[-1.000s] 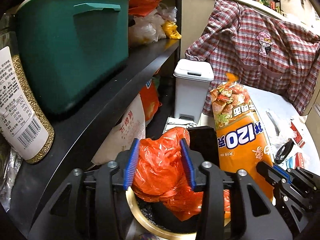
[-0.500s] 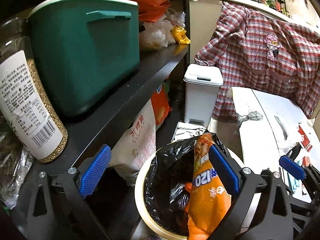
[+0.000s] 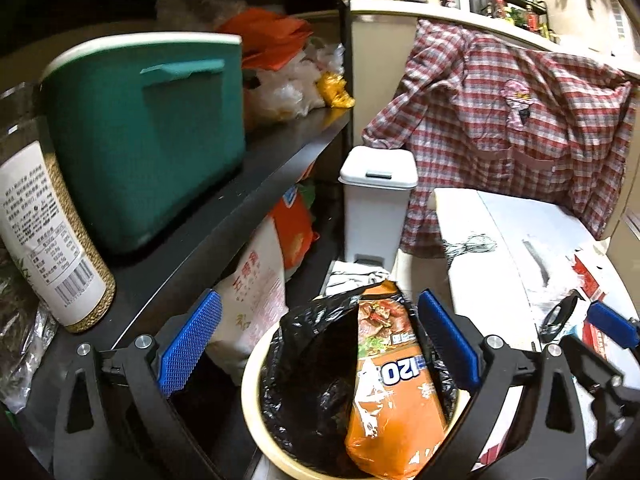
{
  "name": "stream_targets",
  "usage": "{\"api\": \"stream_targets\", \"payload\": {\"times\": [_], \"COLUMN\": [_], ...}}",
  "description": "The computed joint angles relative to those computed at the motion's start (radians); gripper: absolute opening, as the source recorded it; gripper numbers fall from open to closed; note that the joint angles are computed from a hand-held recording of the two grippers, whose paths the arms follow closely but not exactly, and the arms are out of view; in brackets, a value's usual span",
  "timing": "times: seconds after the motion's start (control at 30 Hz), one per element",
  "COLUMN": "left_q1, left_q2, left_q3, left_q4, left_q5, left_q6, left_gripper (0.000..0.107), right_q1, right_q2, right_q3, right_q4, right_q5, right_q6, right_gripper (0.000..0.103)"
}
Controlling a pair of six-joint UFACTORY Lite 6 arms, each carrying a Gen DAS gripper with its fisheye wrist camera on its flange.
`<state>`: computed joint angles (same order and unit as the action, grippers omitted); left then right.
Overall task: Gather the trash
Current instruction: 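Open both tools to drop the bags into the bin, then move the right tool back over the table toward the white milk carton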
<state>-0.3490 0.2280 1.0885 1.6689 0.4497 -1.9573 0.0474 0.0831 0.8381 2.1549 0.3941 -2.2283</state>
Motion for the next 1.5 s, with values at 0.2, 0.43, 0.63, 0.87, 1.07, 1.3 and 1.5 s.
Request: {"api": "stream_targets", "payload": {"times": [0.2, 0.43, 0.63, 0.87, 1.07, 1.3, 1.5], "left_q1": [-0.065, -0.156, -0.244, -0.321, -0.368, -0.407, -0.413], "left_q2": [0.007, 0.051, 0.140, 0.301, 0.420, 0.526, 0.567], "left_q3": [0.024, 0.080, 0.181, 0.380, 0.527, 0.664, 0.717], "left_q4": [0.006, 0.007, -0.021, -0.144, -0.235, -0.303, -0.318], "left_q5": [0.008, 0.030, 0.034, 0.001, -0.011, -0.011, -0.009], "left_q6": [-0.013, -0.009, 0.032, 0.178, 0.299, 0.383, 0.405], "left_gripper": [0.095, 0.095, 0.095, 0.095, 0.095, 0.095, 0.095], "right_q1": [-0.139, -0.335, -0.496, -0.639, -0.691, -0.698, -0.693], "right_q2": [-0.110, -0.173, -0.184, -0.114, -0.014, 0.089, 0.192], "right_q3": [-0.095, -0.146, -0.164, -0.125, -0.065, -0.019, 0.045], "right_q4": [-0.074, -0.199, -0.239, -0.242, -0.214, -0.105, -0.041], "right_q5": [0.034, 0.093, 0.142, 0.170, 0.154, 0.123, 0.100], "right_q6": [0.025, 0.102, 0.101, 0.092, 0.063, -0.038, -0.088], "right_gripper": [0.066, 0.066, 0.066, 0.066, 0.066, 0.066, 0.066]}}
